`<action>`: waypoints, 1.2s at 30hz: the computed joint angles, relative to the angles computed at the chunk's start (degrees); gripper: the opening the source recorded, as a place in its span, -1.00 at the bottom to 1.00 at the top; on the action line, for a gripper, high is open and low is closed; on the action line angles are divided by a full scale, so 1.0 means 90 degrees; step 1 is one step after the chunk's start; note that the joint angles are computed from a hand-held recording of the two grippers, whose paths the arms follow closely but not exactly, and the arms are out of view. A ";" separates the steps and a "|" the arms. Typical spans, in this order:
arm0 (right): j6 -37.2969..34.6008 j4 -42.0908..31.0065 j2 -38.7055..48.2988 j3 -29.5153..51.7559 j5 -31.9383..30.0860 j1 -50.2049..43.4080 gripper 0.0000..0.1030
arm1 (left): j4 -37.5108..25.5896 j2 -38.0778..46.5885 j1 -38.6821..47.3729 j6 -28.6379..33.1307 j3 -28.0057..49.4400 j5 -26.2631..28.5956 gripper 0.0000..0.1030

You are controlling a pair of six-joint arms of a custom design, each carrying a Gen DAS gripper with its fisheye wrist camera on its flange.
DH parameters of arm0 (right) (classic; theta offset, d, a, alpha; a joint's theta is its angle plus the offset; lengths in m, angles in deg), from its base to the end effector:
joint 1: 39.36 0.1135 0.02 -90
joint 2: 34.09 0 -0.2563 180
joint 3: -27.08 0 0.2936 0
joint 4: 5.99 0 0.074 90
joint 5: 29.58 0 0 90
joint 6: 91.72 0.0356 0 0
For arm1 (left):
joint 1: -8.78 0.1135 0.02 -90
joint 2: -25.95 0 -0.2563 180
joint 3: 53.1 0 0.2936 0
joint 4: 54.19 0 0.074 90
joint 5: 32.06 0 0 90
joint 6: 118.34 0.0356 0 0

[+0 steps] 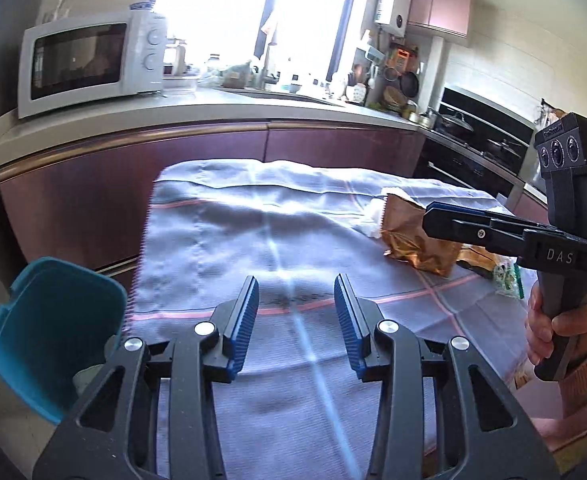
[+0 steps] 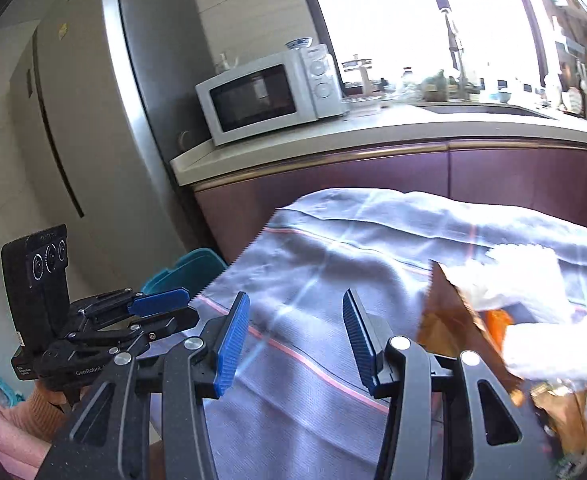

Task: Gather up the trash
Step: 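Open both tools to drop the paper cups into the teal bin, then move the left tool to the brown chip bag while the right tool reaches the foam net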

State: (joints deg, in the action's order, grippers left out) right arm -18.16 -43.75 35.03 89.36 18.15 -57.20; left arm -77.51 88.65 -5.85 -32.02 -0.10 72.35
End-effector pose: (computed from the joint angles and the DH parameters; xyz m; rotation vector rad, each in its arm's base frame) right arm 0.2849 -0.0665 0.2475 -0.3192 2.1393 0.5255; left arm 0.2714 -0.0800 0.2327 0.3530 2.1323 -0.4553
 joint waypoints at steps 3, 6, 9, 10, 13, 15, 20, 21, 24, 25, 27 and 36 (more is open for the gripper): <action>-0.0154 -0.0009 -0.0208 -0.0231 -0.0050 -0.0676 -0.11 | 0.0135 0.0214 -0.0585 -0.0134 0.0067 -0.0147 -0.23; -0.0328 -0.0060 -0.0161 -0.0273 -0.0195 -0.1403 -0.11 | 0.0293 0.0518 -0.1061 -0.0249 0.0184 -0.0268 -0.21; -0.0448 -0.0099 -0.0025 -0.0214 -0.0301 -0.2049 -0.11 | 0.0432 0.0928 -0.1424 -0.0343 0.0429 -0.0335 -0.20; -0.0494 -0.0090 0.0003 -0.0226 -0.0355 -0.2250 -0.11 | 0.0453 0.1045 -0.1548 -0.0374 0.0511 -0.0380 -0.19; -0.0436 0.0067 0.0135 -0.0178 -0.0381 -0.2608 -0.11 | 0.0513 0.1398 -0.1875 -0.0424 0.0779 -0.0493 -0.18; -0.0405 0.0158 0.0250 -0.0116 -0.0391 -0.2797 -0.11 | 0.0543 0.1572 -0.2019 -0.0400 0.0920 -0.0547 -0.18; -0.0350 0.0351 0.0578 0.0070 -0.0419 -0.3043 -0.10 | 0.0579 0.2058 -0.2397 -0.0445 0.1331 -0.0730 -0.15; -0.0344 0.0395 0.0621 0.0092 -0.0417 -0.3045 -0.10 | 0.0581 0.2170 -0.2447 -0.0445 0.1419 -0.0747 -0.15; -0.0244 0.0519 0.0842 0.0243 -0.0482 -0.3029 -0.10 | 0.0535 0.2511 -0.2601 -0.0452 0.1736 -0.0839 -0.10; -0.0202 0.0580 0.0904 0.0283 -0.0482 -0.3013 -0.09 | 0.0515 0.2632 -0.2667 -0.0466 0.1853 -0.0886 -0.10; -0.0107 0.0724 0.1046 0.0382 -0.0479 -0.2960 -0.07 | 0.0511 0.2888 -0.2805 -0.0499 0.2085 -0.1015 -0.08; -0.0029 0.0844 0.1532 0.0748 -0.0332 -0.2624 0.08 | 0.0115 0.3926 -0.3200 -0.0819 0.3160 -0.1914 -0.03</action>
